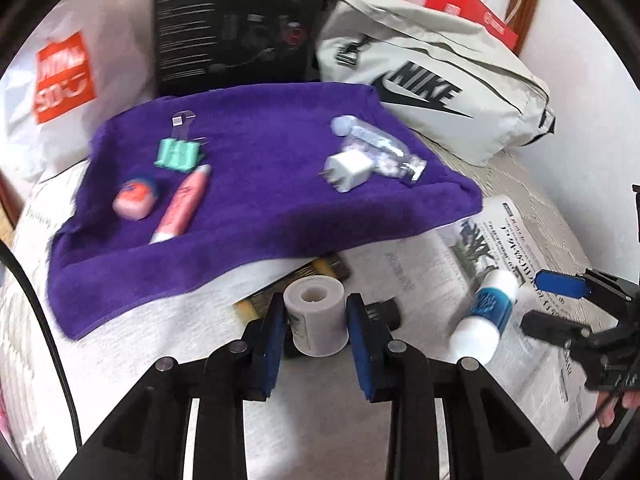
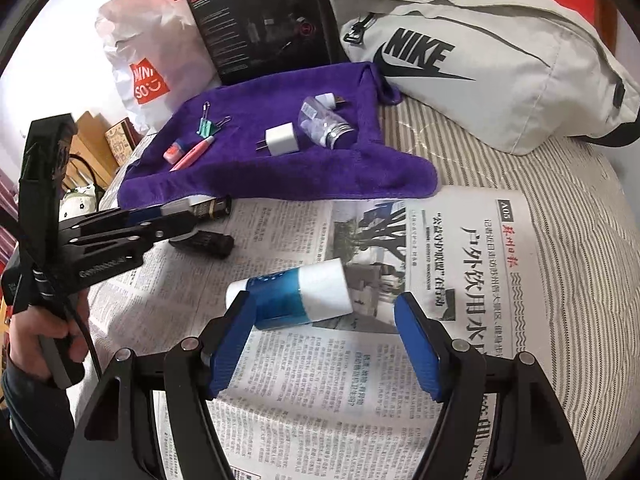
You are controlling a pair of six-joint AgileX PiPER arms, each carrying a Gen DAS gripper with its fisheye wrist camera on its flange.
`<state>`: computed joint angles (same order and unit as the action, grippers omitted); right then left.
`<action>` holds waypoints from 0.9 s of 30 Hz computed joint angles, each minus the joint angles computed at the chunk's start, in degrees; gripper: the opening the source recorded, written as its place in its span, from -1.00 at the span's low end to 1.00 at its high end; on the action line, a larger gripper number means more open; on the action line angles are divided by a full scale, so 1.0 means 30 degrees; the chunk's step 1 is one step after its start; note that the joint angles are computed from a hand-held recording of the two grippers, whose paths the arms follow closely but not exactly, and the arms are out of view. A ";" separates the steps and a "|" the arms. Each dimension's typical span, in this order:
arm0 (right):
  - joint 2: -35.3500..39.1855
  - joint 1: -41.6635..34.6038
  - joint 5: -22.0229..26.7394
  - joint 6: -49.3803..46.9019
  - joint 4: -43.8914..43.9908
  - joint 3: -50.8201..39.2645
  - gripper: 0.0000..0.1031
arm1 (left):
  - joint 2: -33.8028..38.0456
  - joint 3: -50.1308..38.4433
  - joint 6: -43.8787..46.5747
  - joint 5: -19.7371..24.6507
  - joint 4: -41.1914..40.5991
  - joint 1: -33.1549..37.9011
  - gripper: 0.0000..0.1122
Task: Organize rigid objects
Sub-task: 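Grasp the white tape roll with the left gripper while the right gripper grasps the blue-white Vaseline tube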
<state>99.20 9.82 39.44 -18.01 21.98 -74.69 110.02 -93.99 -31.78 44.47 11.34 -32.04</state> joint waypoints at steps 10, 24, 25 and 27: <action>-0.0271 0.0357 -0.0027 0.0267 -0.0058 0.0491 0.38 | -0.2845 0.4852 -0.1478 -0.1613 0.0868 0.1045 -0.48; 0.0703 0.1490 -0.1126 -0.0672 -0.0277 0.0365 0.40 | -0.2065 0.4780 -0.2146 -0.2391 0.1935 0.0718 -0.49; 0.0792 0.1579 -0.1208 -0.0844 -0.0252 0.0337 0.40 | -0.2039 0.4757 -0.2148 -0.2361 0.1978 0.0693 -0.49; 0.1074 0.1956 -0.1513 -0.0276 -0.1228 0.0182 0.43 | -0.1995 0.4708 -0.2163 -0.2292 0.2110 0.0640 -0.49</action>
